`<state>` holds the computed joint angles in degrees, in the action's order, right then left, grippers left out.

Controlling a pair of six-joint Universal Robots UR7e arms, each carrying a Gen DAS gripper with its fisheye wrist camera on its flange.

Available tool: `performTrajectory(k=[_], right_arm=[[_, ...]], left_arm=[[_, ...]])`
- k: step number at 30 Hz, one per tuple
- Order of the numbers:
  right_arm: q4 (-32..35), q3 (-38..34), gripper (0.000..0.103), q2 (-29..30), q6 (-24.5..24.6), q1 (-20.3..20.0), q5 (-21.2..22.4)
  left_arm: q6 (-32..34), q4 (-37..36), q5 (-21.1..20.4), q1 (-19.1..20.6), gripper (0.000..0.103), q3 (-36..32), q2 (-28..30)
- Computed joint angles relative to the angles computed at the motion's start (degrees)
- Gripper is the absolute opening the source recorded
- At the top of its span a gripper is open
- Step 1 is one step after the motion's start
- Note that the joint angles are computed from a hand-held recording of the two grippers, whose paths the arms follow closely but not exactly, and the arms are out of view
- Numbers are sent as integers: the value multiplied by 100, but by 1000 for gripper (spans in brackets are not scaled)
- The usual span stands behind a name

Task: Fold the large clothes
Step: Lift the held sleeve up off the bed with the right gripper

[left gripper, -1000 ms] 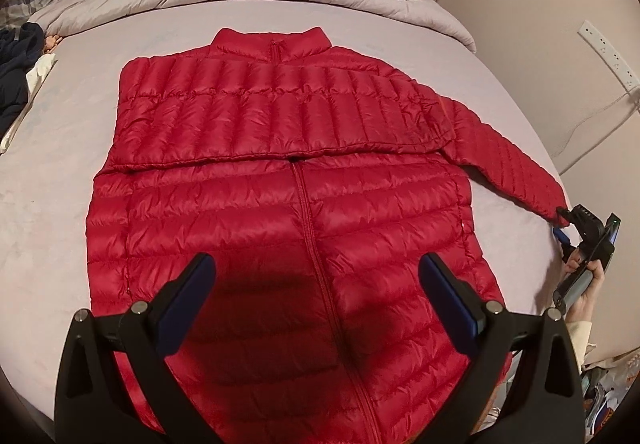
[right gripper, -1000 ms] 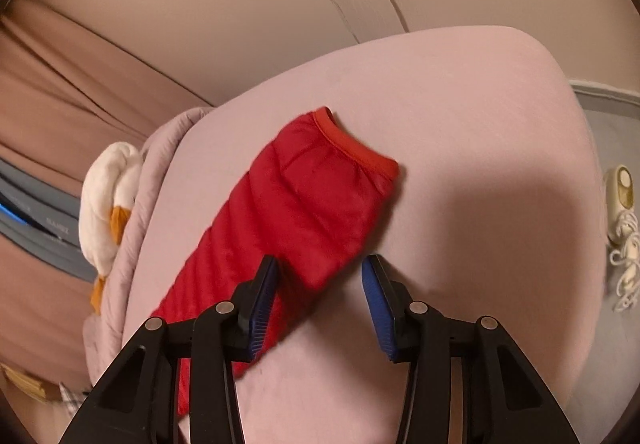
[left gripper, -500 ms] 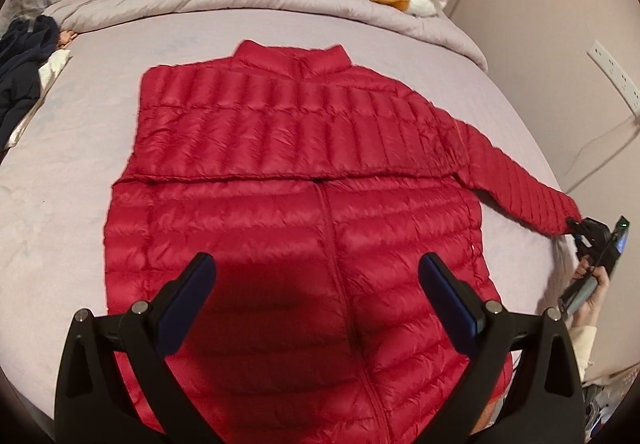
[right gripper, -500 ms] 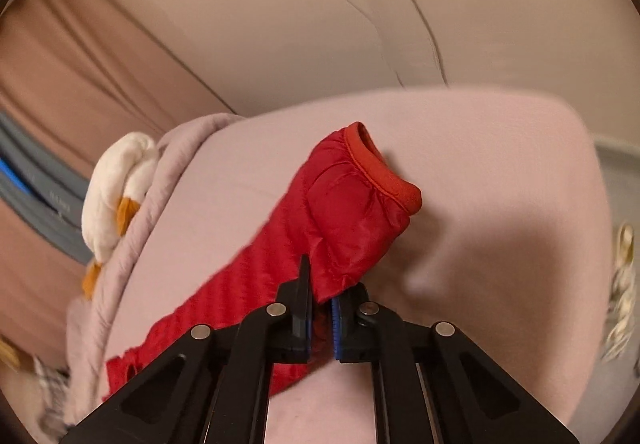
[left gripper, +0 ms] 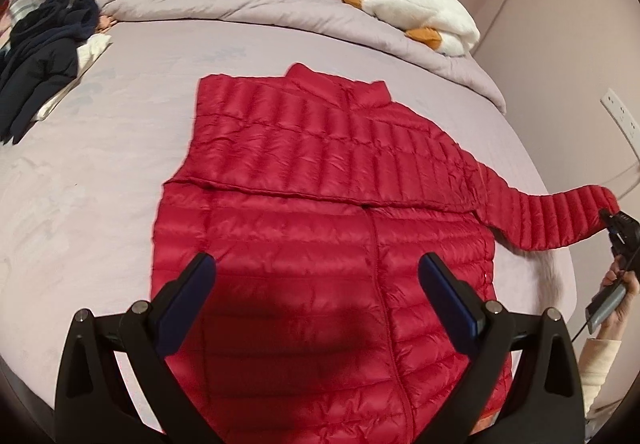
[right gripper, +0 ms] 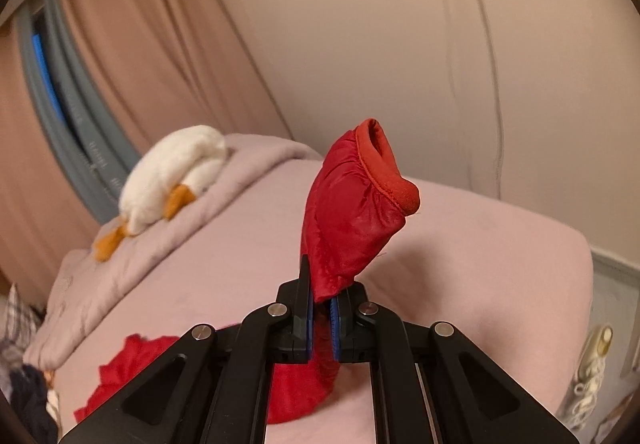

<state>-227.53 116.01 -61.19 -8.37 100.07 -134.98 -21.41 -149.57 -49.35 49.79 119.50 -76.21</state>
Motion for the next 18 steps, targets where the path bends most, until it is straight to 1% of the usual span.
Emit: performTrajectory(k=[6,9,14,18], right_arm=[[-3,-380,8,267,-544,384,1],[-89,-597,8,460,-856,578,-80],[-71,-830,8,699,-1272,810,33],[-17,-884,8,801,-1578,978,265]], left_arm=[[-37,-160,94,63,101,102,-225],[-56,-227,150,91,101,144,-314],[-57,-303,191,168,101,198,-440],[-82,-347,195,225,101,242,-541]])
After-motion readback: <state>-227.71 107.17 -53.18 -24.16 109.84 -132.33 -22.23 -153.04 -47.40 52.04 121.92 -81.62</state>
